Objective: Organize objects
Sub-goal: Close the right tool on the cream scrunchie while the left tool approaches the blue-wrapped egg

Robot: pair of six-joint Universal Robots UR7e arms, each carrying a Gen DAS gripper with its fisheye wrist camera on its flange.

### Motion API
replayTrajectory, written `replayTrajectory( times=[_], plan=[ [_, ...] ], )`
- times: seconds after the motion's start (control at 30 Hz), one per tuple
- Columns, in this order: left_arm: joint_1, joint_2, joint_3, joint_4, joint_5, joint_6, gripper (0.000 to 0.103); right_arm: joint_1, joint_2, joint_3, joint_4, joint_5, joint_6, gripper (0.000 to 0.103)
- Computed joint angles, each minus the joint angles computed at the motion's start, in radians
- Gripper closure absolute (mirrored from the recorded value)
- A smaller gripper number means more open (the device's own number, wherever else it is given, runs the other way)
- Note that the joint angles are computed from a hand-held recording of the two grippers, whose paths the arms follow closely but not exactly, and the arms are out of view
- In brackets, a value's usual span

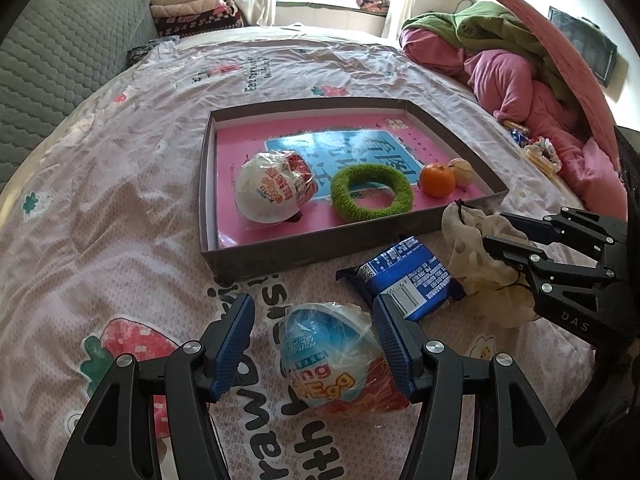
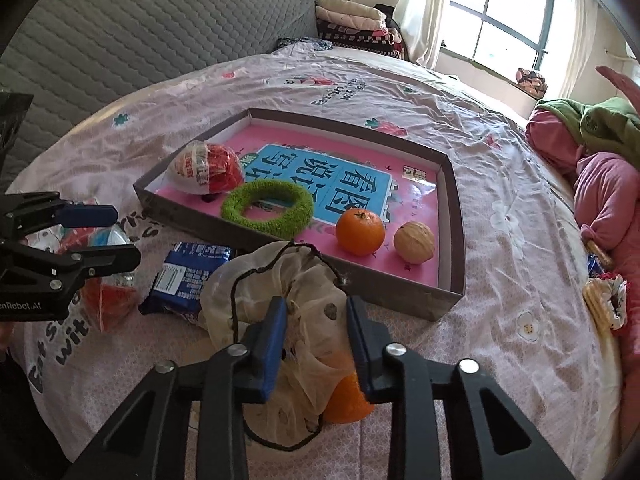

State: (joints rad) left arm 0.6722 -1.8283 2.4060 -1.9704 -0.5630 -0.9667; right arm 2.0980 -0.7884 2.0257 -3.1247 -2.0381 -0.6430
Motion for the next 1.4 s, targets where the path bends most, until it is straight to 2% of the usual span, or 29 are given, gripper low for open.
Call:
replayTrajectory(
  times=[0.3, 0.53, 0.73, 1.03, 1.27, 1.4],
  plan=[
    [-0.001, -0.013, 0.003, 0.011, -0.016, -0.006, 0.04, 0.016, -0.003, 0.017, -0.007, 0.005, -0.047, 0.088],
    [-0.011, -0.037, 0.013, 0.042, -0.029, -0.03, 0.035, 0.023, -0.045, 0.056, 0.013, 0.091, -0.084, 0.089],
    [-0.013, -0.062, 0.033, 0.017, -0.064, -0.015, 0.032, 0.031, -0.058, 0.077, 0.054, 0.114, -0.102, 0.089],
    [-0.007, -0.07, 0.057, -0.029, -0.112, 0.007, 0.029, 0.035, -0.049, 0.096, 0.077, 0.092, -0.133, 0.089],
    [-0.012, -0.054, 0.072, -0.052, -0.119, 0.016, 0.029, 0.023, -0.048, 0.103, 0.091, 0.08, -0.133, 0.089],
    [0.001, -0.017, 0.059, 0.009, -0.113, -0.024, 0.029, 0.017, -0.044, 0.101, 0.1, 0.08, -0.123, 0.089]
  ],
)
